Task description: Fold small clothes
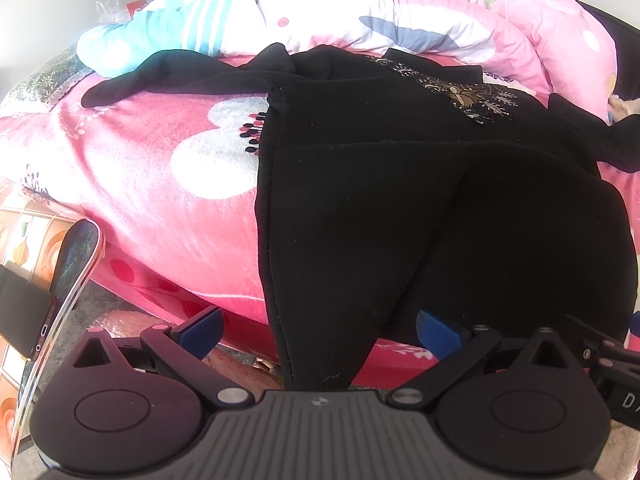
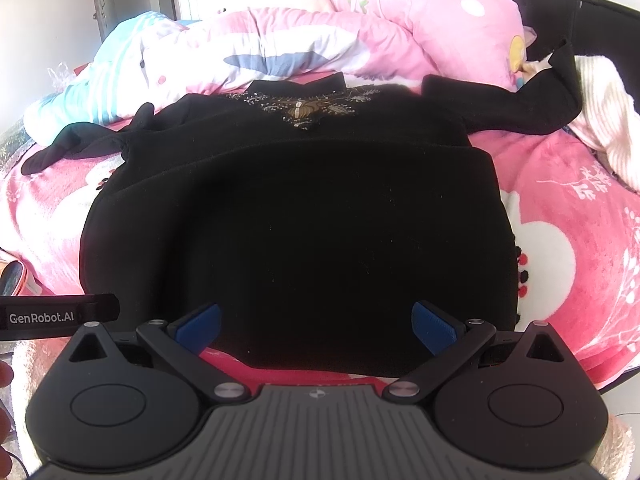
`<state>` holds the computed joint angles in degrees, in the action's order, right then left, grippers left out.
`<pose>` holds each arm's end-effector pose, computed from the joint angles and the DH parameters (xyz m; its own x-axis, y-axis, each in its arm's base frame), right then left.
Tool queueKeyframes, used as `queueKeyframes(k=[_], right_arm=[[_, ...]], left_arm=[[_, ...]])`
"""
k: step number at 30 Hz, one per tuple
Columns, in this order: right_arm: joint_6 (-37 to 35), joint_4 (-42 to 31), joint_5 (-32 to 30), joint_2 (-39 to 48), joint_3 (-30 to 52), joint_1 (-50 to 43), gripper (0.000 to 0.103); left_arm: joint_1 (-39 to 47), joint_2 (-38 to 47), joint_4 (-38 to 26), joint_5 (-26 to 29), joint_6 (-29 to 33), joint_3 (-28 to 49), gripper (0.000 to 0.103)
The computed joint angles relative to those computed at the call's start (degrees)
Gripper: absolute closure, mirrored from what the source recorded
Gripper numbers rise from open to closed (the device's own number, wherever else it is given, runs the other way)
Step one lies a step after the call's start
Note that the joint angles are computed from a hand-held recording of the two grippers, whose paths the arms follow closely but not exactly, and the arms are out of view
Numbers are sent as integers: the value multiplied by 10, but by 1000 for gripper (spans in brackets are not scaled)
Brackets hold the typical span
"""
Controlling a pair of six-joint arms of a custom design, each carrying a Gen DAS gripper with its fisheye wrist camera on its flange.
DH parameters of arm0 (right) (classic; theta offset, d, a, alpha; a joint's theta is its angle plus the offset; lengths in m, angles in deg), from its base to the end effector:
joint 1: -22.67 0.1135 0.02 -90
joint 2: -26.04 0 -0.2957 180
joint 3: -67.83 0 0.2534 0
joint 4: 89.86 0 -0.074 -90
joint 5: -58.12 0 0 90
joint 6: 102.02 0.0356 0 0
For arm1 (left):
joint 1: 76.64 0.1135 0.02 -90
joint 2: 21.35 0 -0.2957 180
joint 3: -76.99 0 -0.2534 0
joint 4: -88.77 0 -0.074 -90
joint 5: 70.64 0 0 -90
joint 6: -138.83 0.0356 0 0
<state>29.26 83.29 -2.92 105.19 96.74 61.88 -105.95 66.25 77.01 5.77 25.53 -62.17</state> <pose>0.1531 0.1027 0.1208 -0.7193 0.1582 -0.6765 0.1667 0.9846 0.0530 0.2116 -0.1092 0.1317 -0.8289 0.0244 -0.5589 0.0446 0.9988 -0.0225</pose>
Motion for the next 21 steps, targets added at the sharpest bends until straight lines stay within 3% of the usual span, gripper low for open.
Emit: queueKeyframes(k=[13,21], right_arm=[[-63,17,-23,-17,18,-44,0],[-236,122,-90,-23,62,-144,0]], left_arm=[[57,-12,-1,-1,34,38,0],[166,2,28,-10,122,127,0]])
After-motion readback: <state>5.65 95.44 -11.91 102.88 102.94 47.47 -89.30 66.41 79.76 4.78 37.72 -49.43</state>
